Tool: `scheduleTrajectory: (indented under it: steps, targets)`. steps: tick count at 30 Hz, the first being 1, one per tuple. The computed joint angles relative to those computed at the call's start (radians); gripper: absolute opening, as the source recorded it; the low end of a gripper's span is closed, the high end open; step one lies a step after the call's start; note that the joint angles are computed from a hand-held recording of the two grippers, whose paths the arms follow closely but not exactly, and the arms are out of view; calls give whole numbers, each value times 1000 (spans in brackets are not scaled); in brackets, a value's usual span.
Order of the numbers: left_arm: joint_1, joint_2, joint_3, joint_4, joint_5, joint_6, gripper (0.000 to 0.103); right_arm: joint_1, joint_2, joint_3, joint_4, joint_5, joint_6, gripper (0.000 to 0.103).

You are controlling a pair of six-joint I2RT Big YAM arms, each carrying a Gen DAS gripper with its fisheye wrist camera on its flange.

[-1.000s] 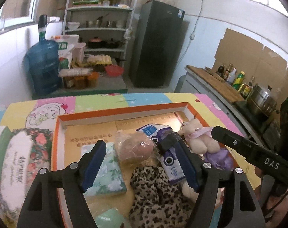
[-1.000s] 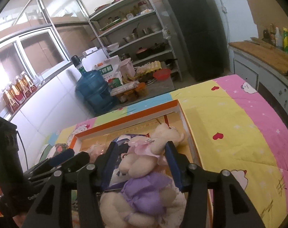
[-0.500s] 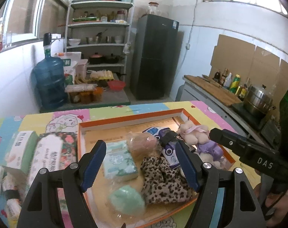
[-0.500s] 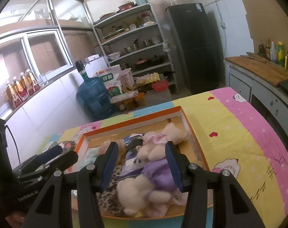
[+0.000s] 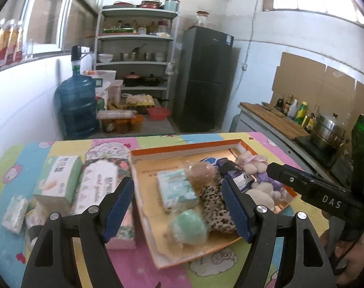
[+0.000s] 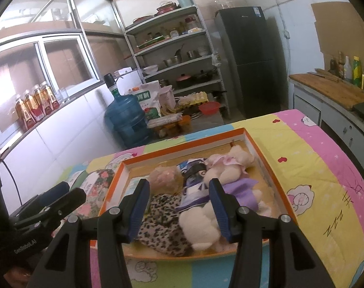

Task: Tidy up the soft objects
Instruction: 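Withdraw both open tools from the box toward the snack packets on the table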

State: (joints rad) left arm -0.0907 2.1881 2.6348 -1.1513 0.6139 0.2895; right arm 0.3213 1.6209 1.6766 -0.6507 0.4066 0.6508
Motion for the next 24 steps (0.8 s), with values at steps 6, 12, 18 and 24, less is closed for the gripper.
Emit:
scheduleTrajectory:
  steps: [6, 12, 18, 24]
  targets:
    - [37, 5, 11, -14, 12, -6, 76, 34, 25, 45, -27, 21, -4, 51]
    - [74, -11, -19, 8, 20, -9, 76, 69, 60, 102, -54, 38, -9, 51]
    - [116, -1, -9, 11, 33, -20, 76, 101, 103, 167, -80, 50, -12, 51]
    - [155, 29, 42, -4, 44, -34, 76, 130, 148, 236, -112, 63, -16, 51]
